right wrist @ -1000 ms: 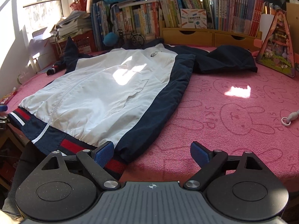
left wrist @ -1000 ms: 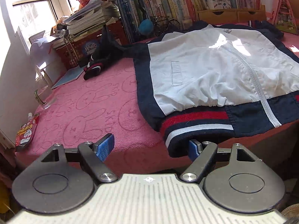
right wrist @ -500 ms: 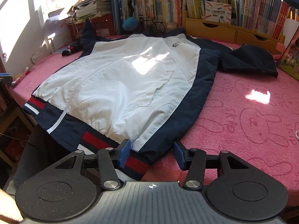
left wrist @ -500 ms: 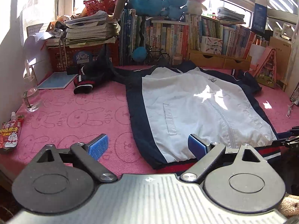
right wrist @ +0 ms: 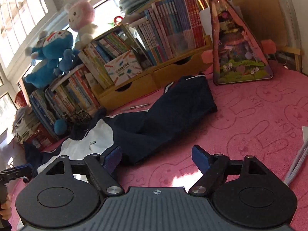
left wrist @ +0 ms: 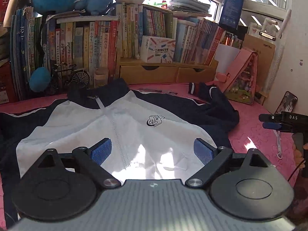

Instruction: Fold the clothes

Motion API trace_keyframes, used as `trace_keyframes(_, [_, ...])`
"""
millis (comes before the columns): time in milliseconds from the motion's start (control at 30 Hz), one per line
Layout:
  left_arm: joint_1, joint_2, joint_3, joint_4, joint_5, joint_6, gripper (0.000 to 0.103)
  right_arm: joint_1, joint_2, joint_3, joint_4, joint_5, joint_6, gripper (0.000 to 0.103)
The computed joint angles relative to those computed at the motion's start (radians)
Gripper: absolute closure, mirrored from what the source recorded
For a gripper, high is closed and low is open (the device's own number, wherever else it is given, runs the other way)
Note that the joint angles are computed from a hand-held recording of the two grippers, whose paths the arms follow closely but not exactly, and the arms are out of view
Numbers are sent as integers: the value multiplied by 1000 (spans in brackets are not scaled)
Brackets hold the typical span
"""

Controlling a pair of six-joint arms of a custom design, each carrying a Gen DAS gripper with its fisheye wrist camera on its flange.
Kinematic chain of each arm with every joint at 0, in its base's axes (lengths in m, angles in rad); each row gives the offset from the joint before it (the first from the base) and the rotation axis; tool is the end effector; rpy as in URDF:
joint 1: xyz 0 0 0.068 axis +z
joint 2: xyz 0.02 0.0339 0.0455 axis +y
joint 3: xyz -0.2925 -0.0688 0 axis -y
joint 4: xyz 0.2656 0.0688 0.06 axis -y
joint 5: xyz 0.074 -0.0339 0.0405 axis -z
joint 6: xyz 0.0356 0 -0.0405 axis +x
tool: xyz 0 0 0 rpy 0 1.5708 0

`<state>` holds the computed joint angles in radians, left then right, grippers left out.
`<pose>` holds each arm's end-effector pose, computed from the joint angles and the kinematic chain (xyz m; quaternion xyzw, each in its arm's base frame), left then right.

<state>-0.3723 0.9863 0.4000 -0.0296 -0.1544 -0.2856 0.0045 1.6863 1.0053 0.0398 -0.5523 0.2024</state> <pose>0.1903 -0.0684 0.1974 0.0030 0.8862 -0.0832 0.4557 0.3813 0.0204 0.2211 -0.0367 0.8679 0.2870 0.4038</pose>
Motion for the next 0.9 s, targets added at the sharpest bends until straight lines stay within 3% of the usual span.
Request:
trace_keyframes(100, [-13,102,-34,56,-19,-24,10,7,221,221,-36,18,140,18])
trace_keyframes(200, [-14,93,-93,24,-71,-23,9,27,404,425,-75,31,262,16])
trace_keyframes(267, [10,32,-128,-38,-93,-31,9,42,464,475,-2,80,340,10])
trace_keyframes(333, [114,-142,-181,-119,6,-13,9,60,526,568,-8,124,410,9])
trace_keyframes(367, [168,-227,-196,-168,59,-2,8,67,553,618,-35,135,426,24])
trace_keyframes(400, [205,-292,-204,-215,90,7,8,74,570,659,-63,134,438,61])
trace_keyframes(433, [224,-346,-208,-253,99,9,8,82,585,698,-86,127,453,79])
trace_keyframes(467, [244,-399,-211,-294,109,12,8,94,579,697,-62,120,460,87])
trace_keyframes(533, [267,-500,-216,-360,121,17,8,150,504,612,49,133,363,87])
trace_keyframes(600, [288,-572,-224,-400,139,20,5,227,429,556,71,106,170,88])
trace_keyframes(733, [373,-584,-268,-363,218,38,4,393,306,468,-89,-68,-160,88])
trace_keyframes(833, [420,-637,-294,-365,269,55,2,509,207,362,-202,-72,-408,88])
trace_keyframes(867, [404,-638,-296,-362,254,54,1,531,168,308,-189,-58,-433,85])
trace_keyframes(900, [383,-631,-295,-358,235,52,0,539,137,266,-164,-38,-421,73])
